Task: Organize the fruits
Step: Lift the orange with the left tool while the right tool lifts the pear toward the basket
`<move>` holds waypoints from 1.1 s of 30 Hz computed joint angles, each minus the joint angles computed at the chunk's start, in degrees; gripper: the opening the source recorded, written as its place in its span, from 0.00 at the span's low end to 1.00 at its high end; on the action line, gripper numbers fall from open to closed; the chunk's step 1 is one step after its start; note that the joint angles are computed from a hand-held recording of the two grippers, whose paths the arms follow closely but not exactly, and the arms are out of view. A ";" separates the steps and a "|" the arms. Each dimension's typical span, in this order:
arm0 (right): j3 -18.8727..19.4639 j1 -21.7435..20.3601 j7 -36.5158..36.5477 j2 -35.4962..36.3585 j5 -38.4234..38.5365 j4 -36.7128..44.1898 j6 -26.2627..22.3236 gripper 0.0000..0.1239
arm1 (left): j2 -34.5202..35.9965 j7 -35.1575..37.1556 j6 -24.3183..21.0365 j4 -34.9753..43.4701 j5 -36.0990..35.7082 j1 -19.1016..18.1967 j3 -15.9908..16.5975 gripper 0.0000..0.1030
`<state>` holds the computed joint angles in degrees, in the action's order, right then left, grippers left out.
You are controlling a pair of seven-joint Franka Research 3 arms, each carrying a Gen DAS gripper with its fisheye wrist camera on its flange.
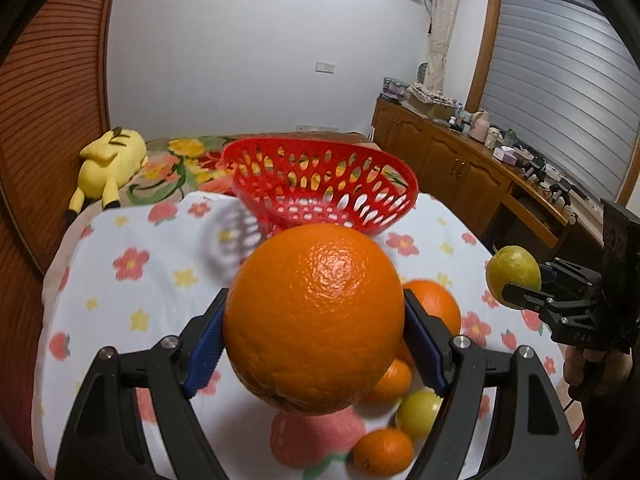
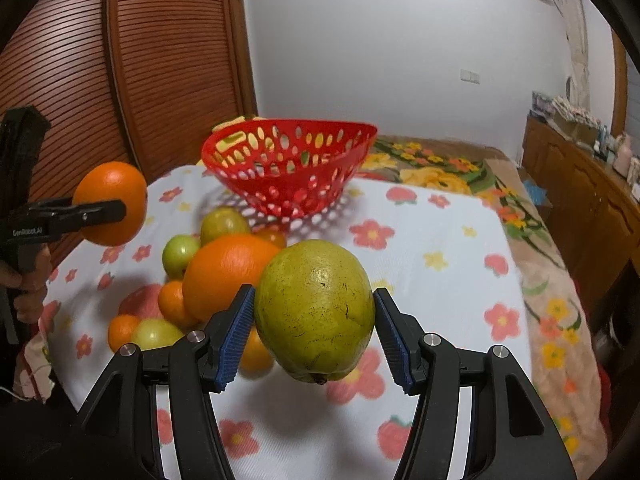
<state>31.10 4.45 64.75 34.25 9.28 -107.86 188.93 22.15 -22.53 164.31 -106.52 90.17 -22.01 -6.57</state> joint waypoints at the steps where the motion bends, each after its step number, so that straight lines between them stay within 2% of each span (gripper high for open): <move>1: 0.03 0.00 -0.02 0.06 -0.10 0.58 -0.47 0.49 | 0.49 1.35 0.15 0.86 -0.89 0.22 -0.05 0.77; 7: 0.41 0.13 -2.56 1.16 0.50 4.71 -2.91 0.49 | 3.44 9.78 1.25 5.95 -6.98 0.03 1.10 0.77; 13: -0.80 2.03 -6.03 3.85 3.42 11.81 -7.01 0.49 | 7.48 21.73 1.47 11.78 -17.30 -0.57 2.35 0.77; 21: -5.57 7.22 -9.90 8.50 6.87 23.47 -13.85 0.49 | 13.26 37.23 0.62 19.26 -31.44 0.02 2.10 0.77; 26: -8.58 10.44 -11.89 12.25 8.68 31.83 -18.64 0.49 | 17.22 47.34 -1.99 24.54 -40.08 0.35 0.99 0.77; 33: -12.94 14.83 -13.93 18.37 11.15 44.20 -26.11 0.49 | 20.69 56.36 -4.21 29.14 -48.23 -0.98 2.02 0.77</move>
<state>18.16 19.28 50.82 52.62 20.43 -63.66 162.82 42.84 33.83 160.10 -77.38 41.94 -22.99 -4.55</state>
